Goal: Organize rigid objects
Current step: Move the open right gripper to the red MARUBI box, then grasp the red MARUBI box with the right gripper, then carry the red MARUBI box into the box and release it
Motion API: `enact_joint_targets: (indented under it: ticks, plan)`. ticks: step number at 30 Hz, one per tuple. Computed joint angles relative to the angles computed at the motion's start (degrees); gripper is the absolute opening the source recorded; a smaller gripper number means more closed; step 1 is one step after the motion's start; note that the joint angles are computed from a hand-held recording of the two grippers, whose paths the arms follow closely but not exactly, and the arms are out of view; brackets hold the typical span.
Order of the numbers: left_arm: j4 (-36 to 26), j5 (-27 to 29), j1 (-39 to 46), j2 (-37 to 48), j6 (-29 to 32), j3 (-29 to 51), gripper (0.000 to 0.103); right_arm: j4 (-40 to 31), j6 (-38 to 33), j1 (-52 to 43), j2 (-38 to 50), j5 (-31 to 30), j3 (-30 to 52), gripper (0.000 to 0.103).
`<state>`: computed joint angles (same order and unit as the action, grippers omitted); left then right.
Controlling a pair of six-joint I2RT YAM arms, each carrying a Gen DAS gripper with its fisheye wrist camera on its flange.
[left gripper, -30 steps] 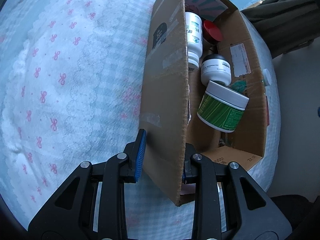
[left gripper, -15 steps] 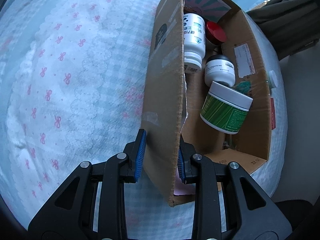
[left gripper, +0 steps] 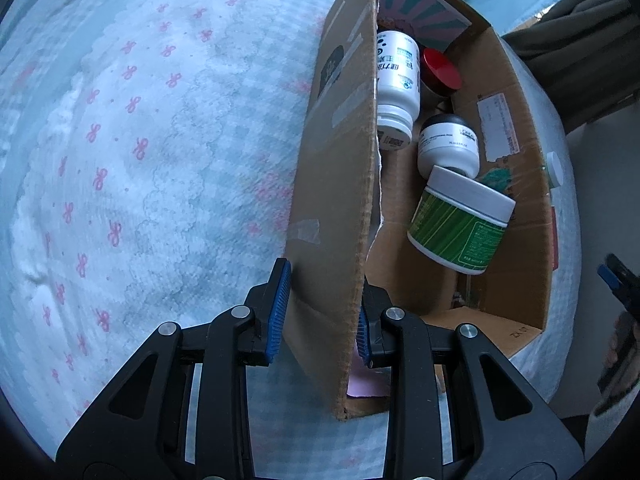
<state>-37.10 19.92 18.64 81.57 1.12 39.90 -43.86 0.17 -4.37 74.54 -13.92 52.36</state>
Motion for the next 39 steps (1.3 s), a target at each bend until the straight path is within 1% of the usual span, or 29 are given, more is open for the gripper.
enact_joint_targets:
  ticks: [1,2,4,8,10,11,14,16,23,28,34,39]
  plan:
    - [0.1,-0.1,0.0,0.1,0.1,0.0,0.025,2.0,-0.5,0.2,1.4,-0.1,-0.8,0.096]
    - [0.3,0.0,0.1,0.3,0.5,-0.1,0.025,4.2,-1.0,0.5,3.4,-0.4,-1.5,0.093]
    - [0.5,0.3,0.3,0.9,0.7,0.0,0.025,7.7,-1.8,1.0,7.3,-0.8,-2.4,0.081]
    - [1.2,0.7,0.7,1.3,1.2,-0.3,0.025,13.9,-2.4,2.3,14.8,-0.4,-3.0,0.072]
    - [1.7,0.5,0.2,1.4,0.7,-0.3,0.025,16.3,-2.5,2.7,17.9,-0.4,-2.9,0.066]
    - [1.8,0.4,0.2,1.3,0.5,-0.4,0.025,17.1,-2.6,3.0,19.2,-0.3,-2.8,0.061]
    - [2.3,1.0,0.6,1.4,0.0,-0.7,0.025,19.0,-2.8,3.9,22.4,0.2,-2.1,0.055]
    - [2.7,1.4,1.0,1.5,-0.4,-1.0,0.025,19.7,-2.5,4.6,23.0,2.1,-2.1,0.043]
    - [2.9,1.7,2.1,1.6,0.6,-1.6,0.025,19.4,-2.7,3.6,23.2,1.3,-1.9,0.042]
    - [3.0,1.5,2.1,2.5,0.7,-1.1,0.025,19.0,-1.2,2.6,22.7,-0.6,-1.7,0.041]
    - [2.7,2.1,2.9,3.9,1.5,-0.3,0.025,16.2,2.3,1.0,19.9,-3.6,-1.4,0.041]
    - [1.7,2.4,3.3,4.9,2.4,0.9,0.025,11.1,5.9,0.5,14.8,-4.7,0.6,0.041]
